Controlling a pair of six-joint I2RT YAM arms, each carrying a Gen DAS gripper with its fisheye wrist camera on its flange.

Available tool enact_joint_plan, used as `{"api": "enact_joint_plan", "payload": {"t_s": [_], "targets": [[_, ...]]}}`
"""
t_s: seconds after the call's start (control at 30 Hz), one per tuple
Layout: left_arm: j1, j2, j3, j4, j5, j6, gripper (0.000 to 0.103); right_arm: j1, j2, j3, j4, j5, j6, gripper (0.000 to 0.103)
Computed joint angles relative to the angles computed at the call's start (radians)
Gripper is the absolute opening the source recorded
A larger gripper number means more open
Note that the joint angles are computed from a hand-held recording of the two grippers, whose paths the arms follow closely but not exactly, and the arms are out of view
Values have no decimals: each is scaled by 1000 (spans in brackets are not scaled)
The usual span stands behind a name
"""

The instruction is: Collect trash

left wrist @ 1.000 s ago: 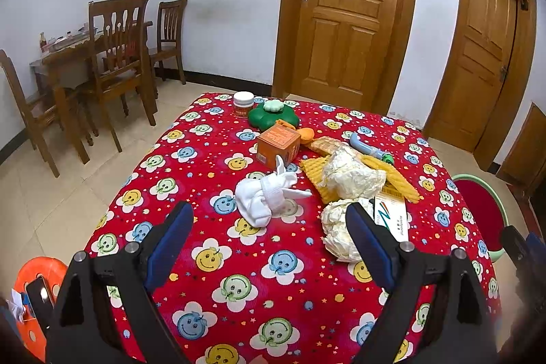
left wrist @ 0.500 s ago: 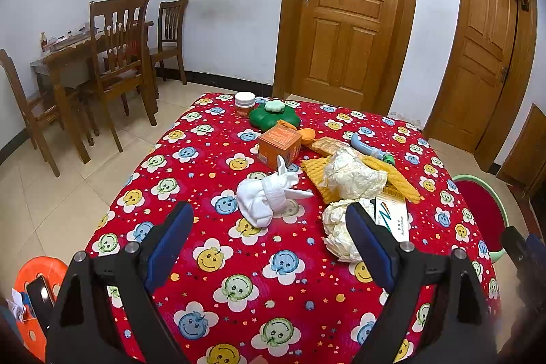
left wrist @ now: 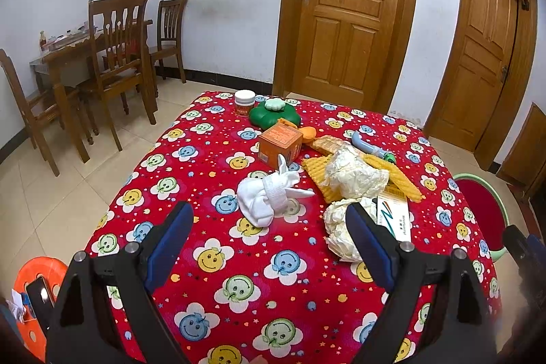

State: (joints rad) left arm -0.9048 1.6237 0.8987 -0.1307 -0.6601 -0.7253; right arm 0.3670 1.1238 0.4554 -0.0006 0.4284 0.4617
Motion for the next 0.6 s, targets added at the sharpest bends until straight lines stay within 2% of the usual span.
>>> {"api": "enact_joint_plan", "payload": {"t_s": [0.27,0.6], "targets": [[62,-25,-35,17,48,60,91,-21,60,37,4,-46,-26,103],[182,99,67,20,188,113,91,-76,227,180,5,-156,-70,103]]}}
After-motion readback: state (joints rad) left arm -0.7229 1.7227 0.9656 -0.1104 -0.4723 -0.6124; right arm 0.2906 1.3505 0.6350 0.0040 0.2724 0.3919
